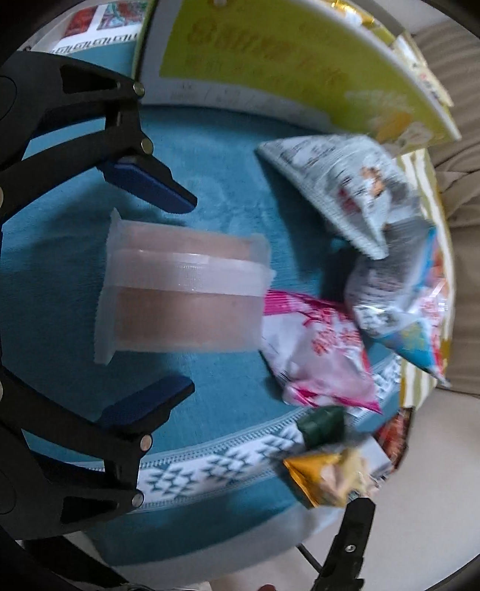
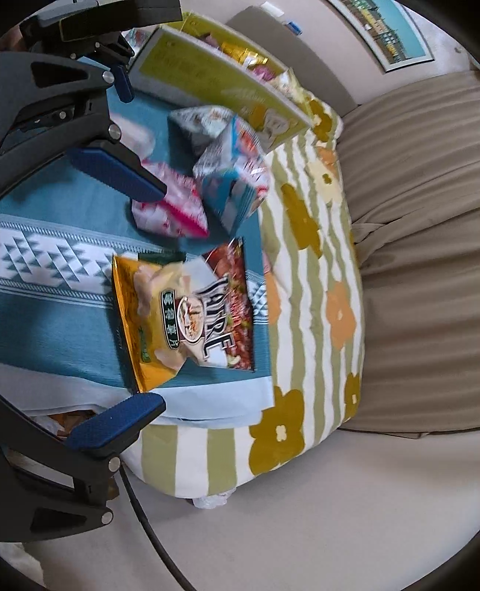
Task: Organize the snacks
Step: 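Grasp the pink translucent pastry pack with the left tool while the right tool grasps the TATRE bag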
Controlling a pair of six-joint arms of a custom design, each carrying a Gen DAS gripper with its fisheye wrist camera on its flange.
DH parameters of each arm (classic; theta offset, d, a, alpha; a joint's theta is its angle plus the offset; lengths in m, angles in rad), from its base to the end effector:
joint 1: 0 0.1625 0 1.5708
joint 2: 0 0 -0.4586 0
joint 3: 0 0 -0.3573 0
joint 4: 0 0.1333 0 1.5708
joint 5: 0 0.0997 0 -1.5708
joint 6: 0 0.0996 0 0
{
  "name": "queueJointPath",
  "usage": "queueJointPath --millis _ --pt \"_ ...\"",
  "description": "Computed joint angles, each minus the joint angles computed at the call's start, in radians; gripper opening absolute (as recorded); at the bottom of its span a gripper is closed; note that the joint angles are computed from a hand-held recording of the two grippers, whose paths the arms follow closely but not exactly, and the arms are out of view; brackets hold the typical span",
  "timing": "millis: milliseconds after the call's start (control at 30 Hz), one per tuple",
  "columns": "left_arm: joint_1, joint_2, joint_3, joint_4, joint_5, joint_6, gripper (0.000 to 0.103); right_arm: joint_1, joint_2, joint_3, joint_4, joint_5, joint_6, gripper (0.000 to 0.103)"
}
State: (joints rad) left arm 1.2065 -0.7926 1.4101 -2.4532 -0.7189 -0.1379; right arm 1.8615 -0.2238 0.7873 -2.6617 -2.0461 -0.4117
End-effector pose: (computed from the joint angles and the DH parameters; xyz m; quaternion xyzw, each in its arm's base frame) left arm -0.0643 -0.7532 0.2450 0.0477 0.9031 -0.2183 0.3668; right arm 0.3363 -0.8179 0.0471 0.2652 -0.9021 0.2391 0.2422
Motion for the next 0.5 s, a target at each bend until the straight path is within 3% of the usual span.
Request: queueJointPath --millis 500 --pt "0.003 0.04 -0.03 0.041 0.015 -0.001 0.061 -0.018 0.162 -0.307 0.195 -0.04 -0.051 0.102"
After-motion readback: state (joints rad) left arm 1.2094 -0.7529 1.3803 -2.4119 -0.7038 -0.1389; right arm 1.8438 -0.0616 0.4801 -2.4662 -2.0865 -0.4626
